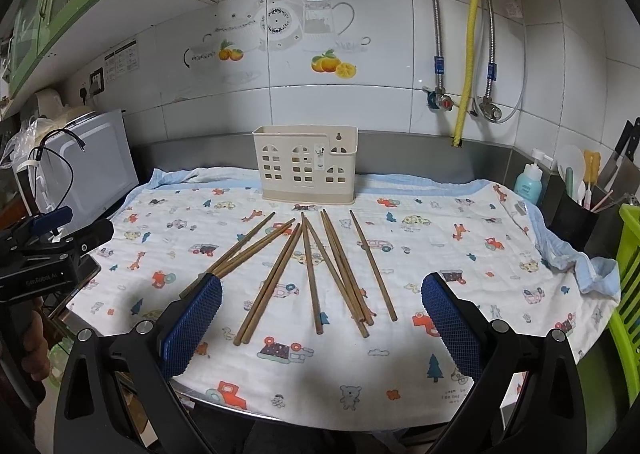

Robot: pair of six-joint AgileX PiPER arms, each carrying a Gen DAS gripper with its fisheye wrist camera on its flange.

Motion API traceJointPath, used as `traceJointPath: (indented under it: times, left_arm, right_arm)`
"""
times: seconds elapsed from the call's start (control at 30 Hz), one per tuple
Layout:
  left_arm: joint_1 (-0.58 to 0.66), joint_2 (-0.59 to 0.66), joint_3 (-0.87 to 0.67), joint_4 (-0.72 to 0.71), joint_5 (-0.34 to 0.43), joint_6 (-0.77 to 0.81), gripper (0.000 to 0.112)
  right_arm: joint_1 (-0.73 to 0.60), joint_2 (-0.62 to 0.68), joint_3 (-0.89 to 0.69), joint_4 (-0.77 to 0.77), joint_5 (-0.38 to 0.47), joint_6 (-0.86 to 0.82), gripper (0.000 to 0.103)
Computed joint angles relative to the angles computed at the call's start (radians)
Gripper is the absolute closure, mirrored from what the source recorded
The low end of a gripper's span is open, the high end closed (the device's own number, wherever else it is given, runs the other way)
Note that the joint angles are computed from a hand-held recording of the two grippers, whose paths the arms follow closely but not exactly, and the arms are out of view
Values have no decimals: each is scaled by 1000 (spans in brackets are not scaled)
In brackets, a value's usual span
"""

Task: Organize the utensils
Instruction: 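Lower the left tool and right tool toward separate chopsticks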

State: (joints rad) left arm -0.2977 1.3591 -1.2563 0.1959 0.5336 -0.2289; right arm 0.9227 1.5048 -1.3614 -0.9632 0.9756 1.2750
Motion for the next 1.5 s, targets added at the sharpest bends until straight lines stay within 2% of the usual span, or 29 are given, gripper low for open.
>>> traceJointPath:
  times: [0.3, 0.43, 0.63, 0.77, 0.9, 0.97, 1.17, 1.37, 1.5]
  left_arm:
    - [50, 73, -6, -167, -20, 185, 15]
    - [56, 118, -9, -187, -34, 218, 18]
    - [45, 218, -63, -238, -2, 300, 43]
    - [58, 291, -115, -358, 32, 420, 58]
    - [51, 359, -169, -364, 56, 436, 67]
    - [60, 396, -203, -407, 79, 466, 76]
    - [81, 493, -300, -469, 137, 502, 95]
    - [89, 558, -363, -493, 171, 527, 102]
    - [110, 579, -392, -564, 201, 584, 104]
  right_arm:
    - [-77, -3, 77, 17, -85, -1, 6]
    - [-128, -14, 122, 35, -145, 6, 7]
    - [-195, -4, 151, 76, -205, -18, 8]
    - [-235, 9, 158, 99, -239, -40, 9]
    - [-286, 29, 151, 159, -291, -97, 22]
    - [-313, 43, 146, 188, -315, -122, 24]
    - [-363, 83, 128, 243, -359, -179, 30]
    - [-389, 124, 99, 283, -378, -225, 31]
    - [-405, 145, 81, 314, -390, -262, 32]
